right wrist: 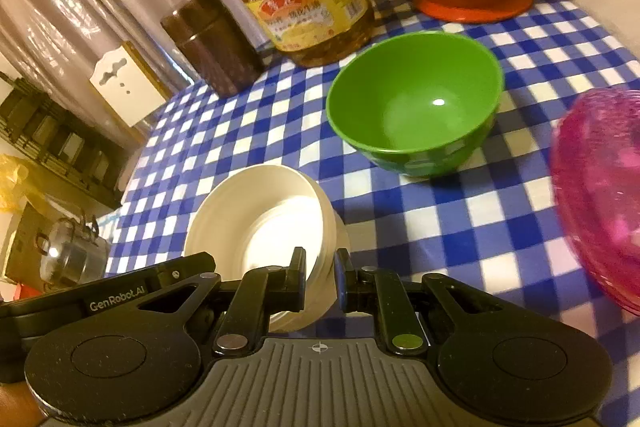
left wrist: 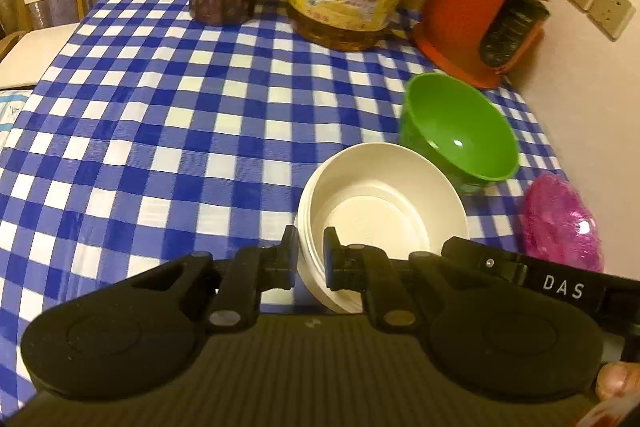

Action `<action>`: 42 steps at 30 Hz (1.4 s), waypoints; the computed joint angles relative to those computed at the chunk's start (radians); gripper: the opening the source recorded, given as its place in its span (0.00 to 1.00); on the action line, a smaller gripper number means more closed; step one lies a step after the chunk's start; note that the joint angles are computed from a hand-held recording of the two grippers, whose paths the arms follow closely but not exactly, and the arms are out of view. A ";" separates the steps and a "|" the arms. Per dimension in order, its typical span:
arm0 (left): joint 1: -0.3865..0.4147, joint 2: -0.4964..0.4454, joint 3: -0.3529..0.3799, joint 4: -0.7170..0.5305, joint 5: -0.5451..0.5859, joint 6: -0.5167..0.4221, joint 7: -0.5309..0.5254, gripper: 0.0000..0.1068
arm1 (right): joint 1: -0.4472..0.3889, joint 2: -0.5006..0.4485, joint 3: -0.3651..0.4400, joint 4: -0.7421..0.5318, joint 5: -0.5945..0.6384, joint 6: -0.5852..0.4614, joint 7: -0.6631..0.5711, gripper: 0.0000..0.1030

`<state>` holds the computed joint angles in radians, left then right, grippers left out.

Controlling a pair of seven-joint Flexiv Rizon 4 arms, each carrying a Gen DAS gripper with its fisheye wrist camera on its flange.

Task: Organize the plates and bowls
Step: 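Lift the cream-white container with both grippers over the green bowl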

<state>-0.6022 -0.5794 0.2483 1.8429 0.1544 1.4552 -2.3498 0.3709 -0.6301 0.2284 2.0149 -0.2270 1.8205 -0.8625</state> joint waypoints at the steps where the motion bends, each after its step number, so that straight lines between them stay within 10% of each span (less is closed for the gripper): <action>1: -0.012 0.005 0.007 -0.001 0.002 -0.002 -0.009 0.10 | -0.003 0.012 0.001 0.012 0.002 0.001 -0.001 0.14; 21: -0.063 0.004 -0.029 -0.173 0.133 -0.112 -0.139 0.11 | -0.120 0.166 0.014 0.131 -0.015 0.054 -0.017 0.13; 42: 0.037 -0.165 -0.098 -0.417 0.012 -0.131 -0.015 0.11 | -0.271 0.009 0.089 -0.118 -0.100 -0.060 -0.070 0.13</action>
<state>-0.5651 -0.7447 0.1501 1.4262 0.1668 1.3239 -2.3647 0.0995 -0.6210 0.3174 1.8974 -0.3274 1.7607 -0.9325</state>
